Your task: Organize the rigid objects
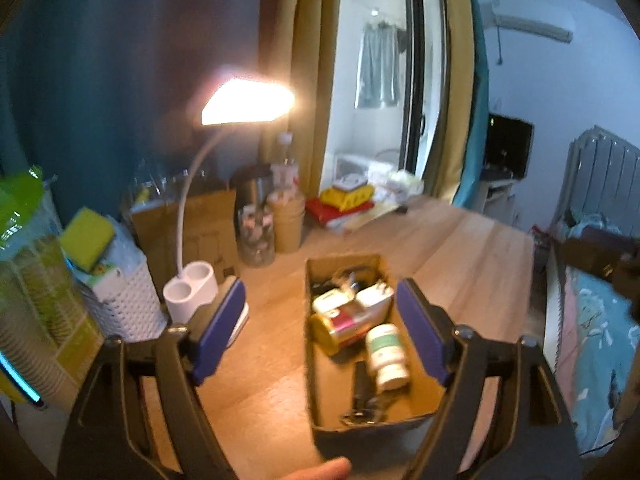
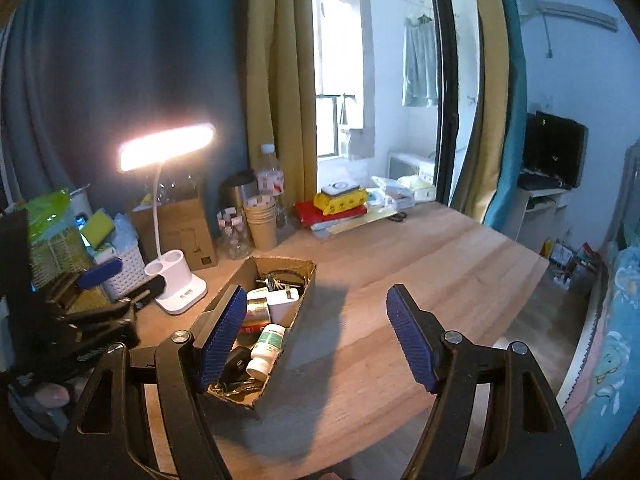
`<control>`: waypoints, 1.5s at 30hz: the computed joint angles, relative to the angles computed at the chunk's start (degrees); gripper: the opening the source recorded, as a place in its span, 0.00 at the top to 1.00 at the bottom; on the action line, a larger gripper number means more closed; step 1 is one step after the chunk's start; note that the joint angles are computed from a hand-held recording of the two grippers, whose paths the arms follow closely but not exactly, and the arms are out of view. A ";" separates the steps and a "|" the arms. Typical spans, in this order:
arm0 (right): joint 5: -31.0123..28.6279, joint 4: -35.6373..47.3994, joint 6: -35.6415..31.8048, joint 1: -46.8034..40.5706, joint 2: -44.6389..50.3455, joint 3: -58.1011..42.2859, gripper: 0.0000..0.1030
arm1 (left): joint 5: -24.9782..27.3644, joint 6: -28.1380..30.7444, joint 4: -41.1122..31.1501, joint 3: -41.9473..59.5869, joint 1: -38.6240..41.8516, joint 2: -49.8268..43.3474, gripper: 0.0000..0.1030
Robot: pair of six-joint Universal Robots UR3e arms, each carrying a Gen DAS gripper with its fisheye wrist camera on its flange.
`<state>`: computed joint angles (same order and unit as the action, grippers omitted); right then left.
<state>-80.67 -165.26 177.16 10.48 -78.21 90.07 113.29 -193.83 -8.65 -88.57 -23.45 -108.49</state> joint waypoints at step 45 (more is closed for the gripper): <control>10.38 3.64 -3.48 -9.75 -7.53 1.56 0.27 | 15.93 -0.31 -10.04 21.83 -13.26 -5.82 0.04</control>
<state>-70.29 -161.62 173.68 0.73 -85.74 91.63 129.21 -194.14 -18.69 -66.75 -36.70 -114.31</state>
